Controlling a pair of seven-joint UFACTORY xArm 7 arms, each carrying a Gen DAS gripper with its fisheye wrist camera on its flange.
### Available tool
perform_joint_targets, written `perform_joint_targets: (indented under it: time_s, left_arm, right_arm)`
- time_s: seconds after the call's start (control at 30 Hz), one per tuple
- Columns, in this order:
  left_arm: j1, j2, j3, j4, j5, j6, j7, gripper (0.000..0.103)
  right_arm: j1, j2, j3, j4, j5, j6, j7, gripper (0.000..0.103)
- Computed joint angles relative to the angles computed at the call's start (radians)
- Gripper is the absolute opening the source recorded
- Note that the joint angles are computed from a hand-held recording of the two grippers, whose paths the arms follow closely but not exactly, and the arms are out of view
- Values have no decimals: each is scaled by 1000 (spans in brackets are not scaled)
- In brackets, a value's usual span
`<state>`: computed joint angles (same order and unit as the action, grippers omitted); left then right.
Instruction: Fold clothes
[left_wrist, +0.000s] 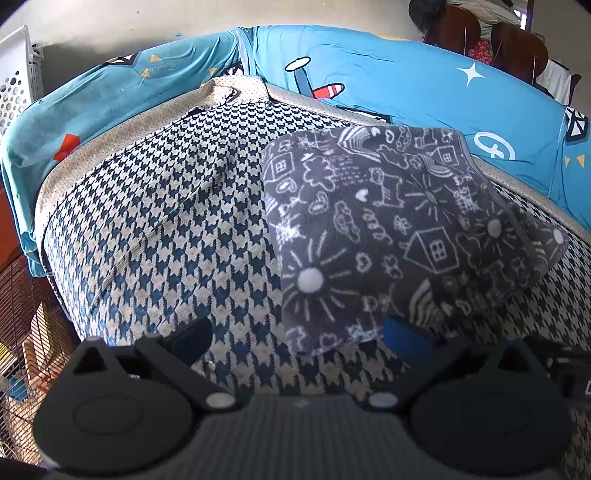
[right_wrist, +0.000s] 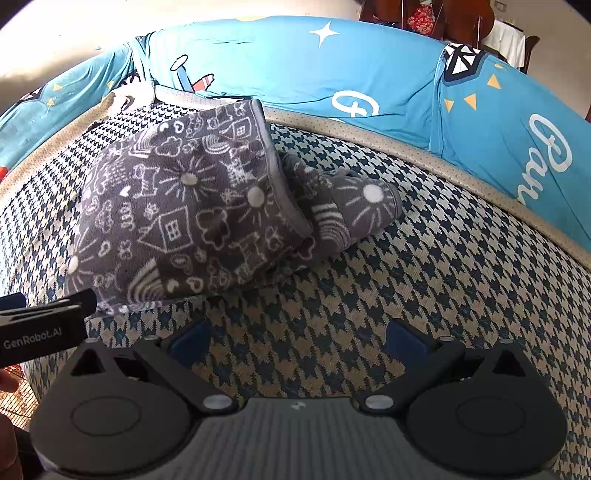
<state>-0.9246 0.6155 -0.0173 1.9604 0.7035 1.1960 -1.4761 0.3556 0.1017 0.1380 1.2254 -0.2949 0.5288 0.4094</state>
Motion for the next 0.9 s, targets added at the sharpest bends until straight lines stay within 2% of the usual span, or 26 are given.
perform_joint_targets:
  time_s: [0.5, 0.73, 0.9]
  left_arm:
    - [-27, 48, 9, 71, -8, 11, 52, 103]
    - [-54, 78, 24, 118, -9, 45, 70, 103]
    - [-72, 86, 30, 126, -10, 67, 56, 103]
  right_arm:
    - [-10, -3, -9, -5, -11, 11, 36, 102]
    - [-25, -1, -4, -5, 59, 4, -10, 102]
    - [-18, -7, -7, -9, 21, -7, -5, 102]
